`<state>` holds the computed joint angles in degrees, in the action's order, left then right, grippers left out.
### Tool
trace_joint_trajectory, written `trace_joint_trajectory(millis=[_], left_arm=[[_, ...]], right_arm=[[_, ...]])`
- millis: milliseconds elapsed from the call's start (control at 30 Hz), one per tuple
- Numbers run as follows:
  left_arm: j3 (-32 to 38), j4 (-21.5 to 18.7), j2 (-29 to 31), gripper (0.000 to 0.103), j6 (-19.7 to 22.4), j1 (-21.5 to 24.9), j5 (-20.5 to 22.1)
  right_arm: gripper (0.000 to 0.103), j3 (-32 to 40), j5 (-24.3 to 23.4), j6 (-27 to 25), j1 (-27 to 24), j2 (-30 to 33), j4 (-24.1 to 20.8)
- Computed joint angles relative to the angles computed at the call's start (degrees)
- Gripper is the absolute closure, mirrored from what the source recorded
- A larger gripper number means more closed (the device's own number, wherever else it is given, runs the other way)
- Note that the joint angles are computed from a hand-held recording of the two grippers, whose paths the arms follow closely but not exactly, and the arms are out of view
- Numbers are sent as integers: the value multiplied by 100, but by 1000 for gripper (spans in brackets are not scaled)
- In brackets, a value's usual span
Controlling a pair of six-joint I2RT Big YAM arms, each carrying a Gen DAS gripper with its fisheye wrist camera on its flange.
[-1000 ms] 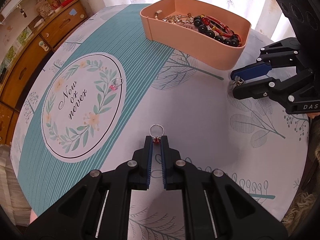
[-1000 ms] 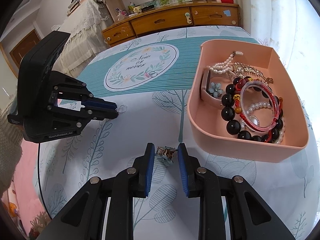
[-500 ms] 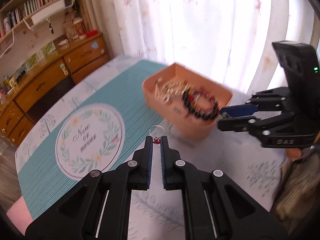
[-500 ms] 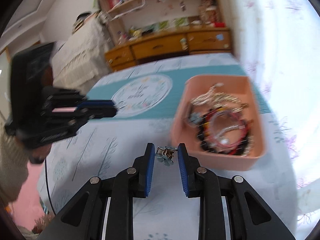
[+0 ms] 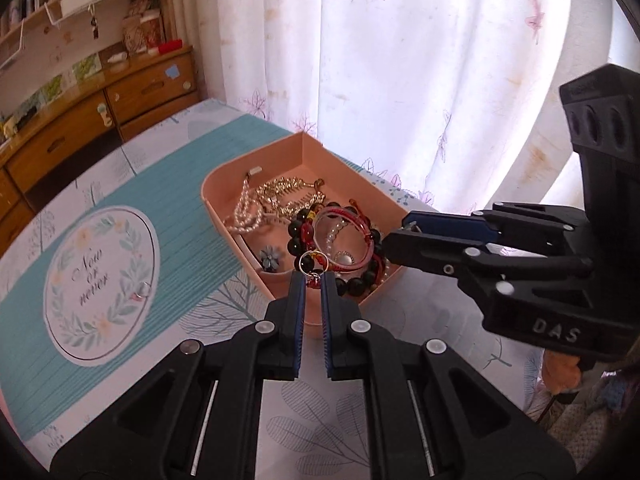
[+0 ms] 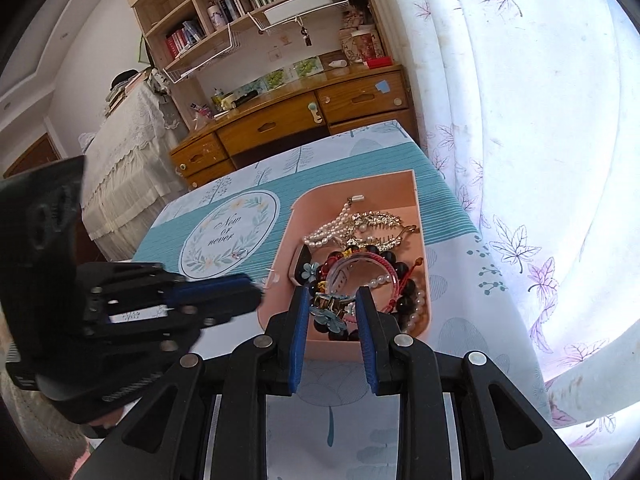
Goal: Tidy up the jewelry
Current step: 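Carry the ring and charm into the pink tray and open both grippers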
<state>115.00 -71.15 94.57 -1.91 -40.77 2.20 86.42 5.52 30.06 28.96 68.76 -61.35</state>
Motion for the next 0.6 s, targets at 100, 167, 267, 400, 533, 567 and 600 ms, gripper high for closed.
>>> trace_joint_trajectory(millis=[100,167,267,400,533,567,600], left_arm=[[-56,3,34,97,-200,67,65],[-80,-49,25,97,-264,127,177],[-143,-130,-23,97,-343,161,132],[-370,-55,-209,96,-516,176,109],[-594,-6,-420,92,-783,186,-5],[-645,12,-461,82,-841,190,-17],[-759,64,-543,74,-935,194,-57]], right_arm=[[80,-28,-50,1,33,16,38],[80,-38,-65,19,64,45,71],[79,-21,-133,15,82,115,103],[79,22,-184,16,162,233,144],[79,83,-259,23,230,369,166],[79,103,-279,12,250,413,177],[79,138,-283,7,262,458,179]])
